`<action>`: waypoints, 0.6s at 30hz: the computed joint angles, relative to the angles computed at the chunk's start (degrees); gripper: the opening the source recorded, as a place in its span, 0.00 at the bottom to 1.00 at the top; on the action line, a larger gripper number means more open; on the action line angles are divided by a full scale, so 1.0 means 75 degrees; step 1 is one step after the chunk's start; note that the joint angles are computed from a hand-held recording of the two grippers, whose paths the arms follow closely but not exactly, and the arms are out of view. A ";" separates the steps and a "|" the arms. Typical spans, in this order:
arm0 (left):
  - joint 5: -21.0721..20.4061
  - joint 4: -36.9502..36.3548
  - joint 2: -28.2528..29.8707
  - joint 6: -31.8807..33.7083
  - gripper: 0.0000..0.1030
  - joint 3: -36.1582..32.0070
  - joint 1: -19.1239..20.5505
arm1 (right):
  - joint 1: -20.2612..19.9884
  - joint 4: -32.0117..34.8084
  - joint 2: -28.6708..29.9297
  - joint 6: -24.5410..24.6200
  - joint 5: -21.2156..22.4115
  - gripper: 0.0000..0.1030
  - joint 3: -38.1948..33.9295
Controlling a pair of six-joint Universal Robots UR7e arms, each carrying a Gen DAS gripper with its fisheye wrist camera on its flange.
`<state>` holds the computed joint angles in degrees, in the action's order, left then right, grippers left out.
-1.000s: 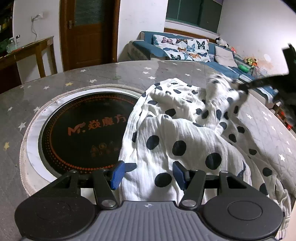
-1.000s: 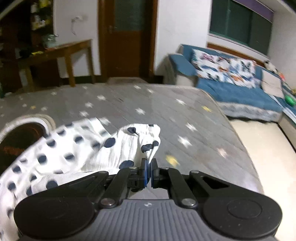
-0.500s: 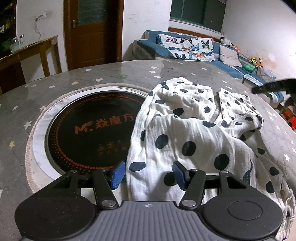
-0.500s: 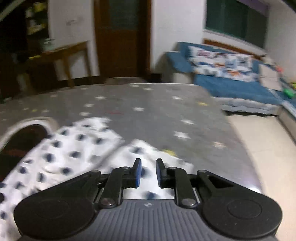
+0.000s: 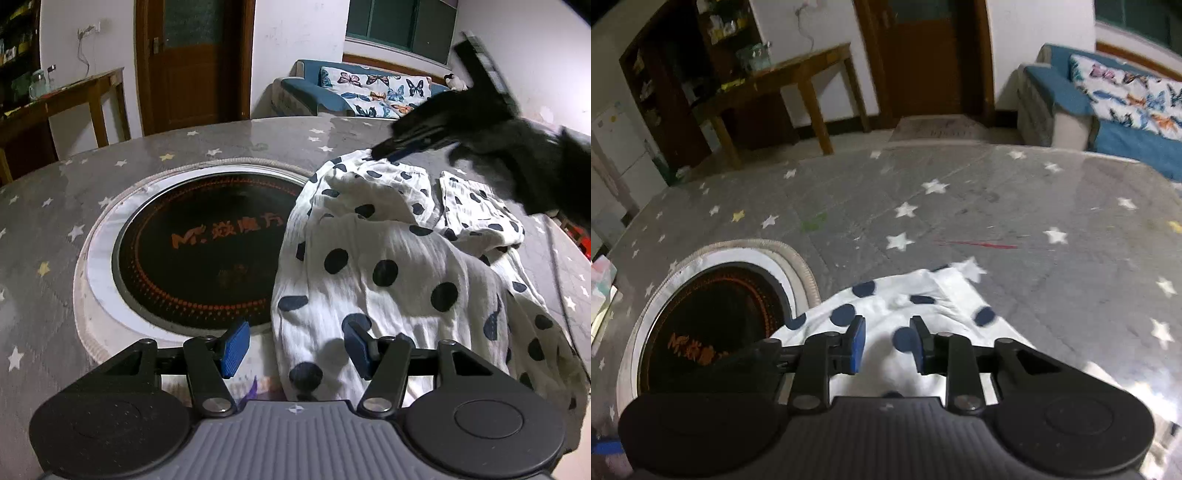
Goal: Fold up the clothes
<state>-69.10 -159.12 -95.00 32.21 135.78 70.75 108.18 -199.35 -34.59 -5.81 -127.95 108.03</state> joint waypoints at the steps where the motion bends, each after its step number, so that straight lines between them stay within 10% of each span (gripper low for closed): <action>1: -0.0043 0.0073 -0.0044 -0.0014 0.57 -0.0009 0.0024 | -0.0014 0.0173 0.0095 0.0004 -0.0072 0.32 -0.0161; 12: -0.0391 0.0440 -0.0080 0.0182 0.43 -0.0040 0.0242 | 0.0018 0.0865 0.0923 -0.0405 -0.0941 0.24 -0.1436; 18: -0.0571 0.0280 -0.0022 0.0344 0.10 -0.0072 0.0363 | 0.0058 0.0951 0.1321 -0.0821 -0.1082 0.03 -0.2113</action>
